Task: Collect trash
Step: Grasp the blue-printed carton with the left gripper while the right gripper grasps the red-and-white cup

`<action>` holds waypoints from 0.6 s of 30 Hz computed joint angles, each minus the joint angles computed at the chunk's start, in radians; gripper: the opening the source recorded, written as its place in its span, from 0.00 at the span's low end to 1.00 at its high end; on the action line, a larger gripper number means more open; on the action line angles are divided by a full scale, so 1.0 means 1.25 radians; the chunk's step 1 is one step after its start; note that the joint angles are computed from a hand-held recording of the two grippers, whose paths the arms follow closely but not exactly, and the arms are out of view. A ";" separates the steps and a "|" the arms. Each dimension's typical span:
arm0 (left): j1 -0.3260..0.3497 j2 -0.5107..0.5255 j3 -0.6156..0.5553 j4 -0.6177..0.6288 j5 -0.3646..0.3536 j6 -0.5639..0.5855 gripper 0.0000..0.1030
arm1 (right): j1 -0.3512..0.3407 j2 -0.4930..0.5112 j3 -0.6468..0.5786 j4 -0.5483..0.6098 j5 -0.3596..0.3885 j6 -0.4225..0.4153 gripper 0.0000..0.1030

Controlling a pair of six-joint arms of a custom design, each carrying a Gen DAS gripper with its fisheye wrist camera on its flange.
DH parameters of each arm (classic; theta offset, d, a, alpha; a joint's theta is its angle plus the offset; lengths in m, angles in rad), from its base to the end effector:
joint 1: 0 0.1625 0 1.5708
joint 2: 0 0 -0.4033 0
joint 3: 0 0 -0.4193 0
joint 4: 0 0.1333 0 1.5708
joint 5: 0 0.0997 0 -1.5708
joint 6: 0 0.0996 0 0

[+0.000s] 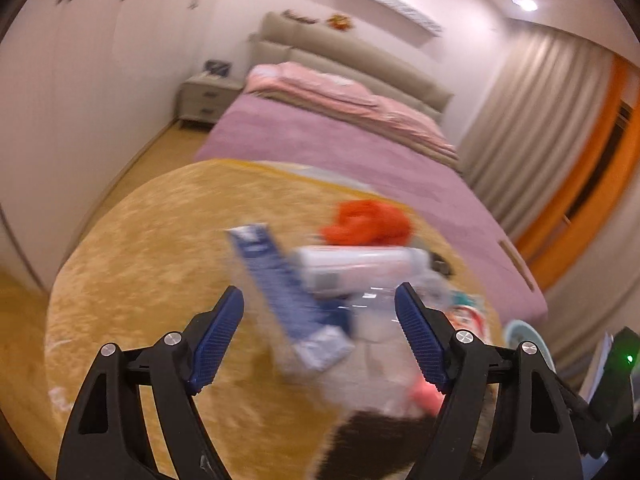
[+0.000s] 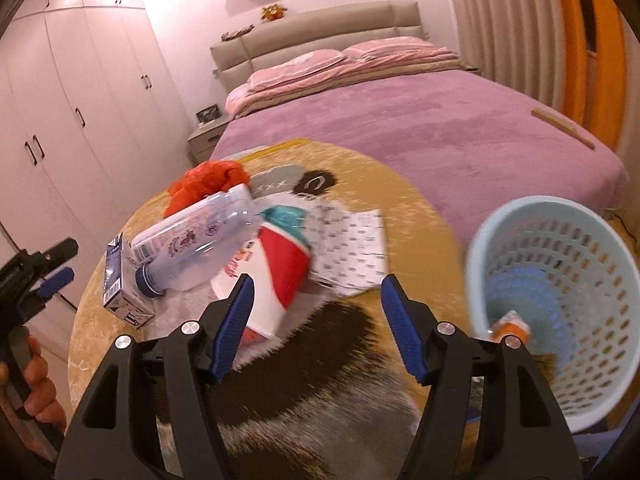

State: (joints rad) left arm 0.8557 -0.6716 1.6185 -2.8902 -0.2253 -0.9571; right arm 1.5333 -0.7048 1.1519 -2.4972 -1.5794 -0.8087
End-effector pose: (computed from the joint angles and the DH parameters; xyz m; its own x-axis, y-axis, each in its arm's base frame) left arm -0.2599 -0.6506 0.0887 -0.7304 -0.6448 -0.2253 0.0237 0.3058 -0.9518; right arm 0.1016 -0.8241 0.2001 -0.7139 -0.6128 0.3389 -0.6998 0.6422 -0.3129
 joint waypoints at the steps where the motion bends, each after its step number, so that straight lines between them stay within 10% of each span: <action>1: 0.006 -0.022 0.021 0.033 -0.012 -0.040 0.74 | 0.004 0.010 -0.006 0.004 -0.006 0.004 0.61; 13: 0.078 -0.025 0.016 -0.029 -0.123 -0.005 0.74 | 0.025 0.083 -0.085 0.061 -0.051 0.044 0.61; 18: 0.092 -0.007 -0.039 0.102 -0.116 -0.043 0.66 | 0.023 0.115 -0.148 0.148 -0.049 0.092 0.64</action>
State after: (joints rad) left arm 0.9703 -0.6807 1.5702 -2.7625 -0.3704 -1.0103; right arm 1.5624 -0.5609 0.9673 -2.3121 -1.6401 -0.6938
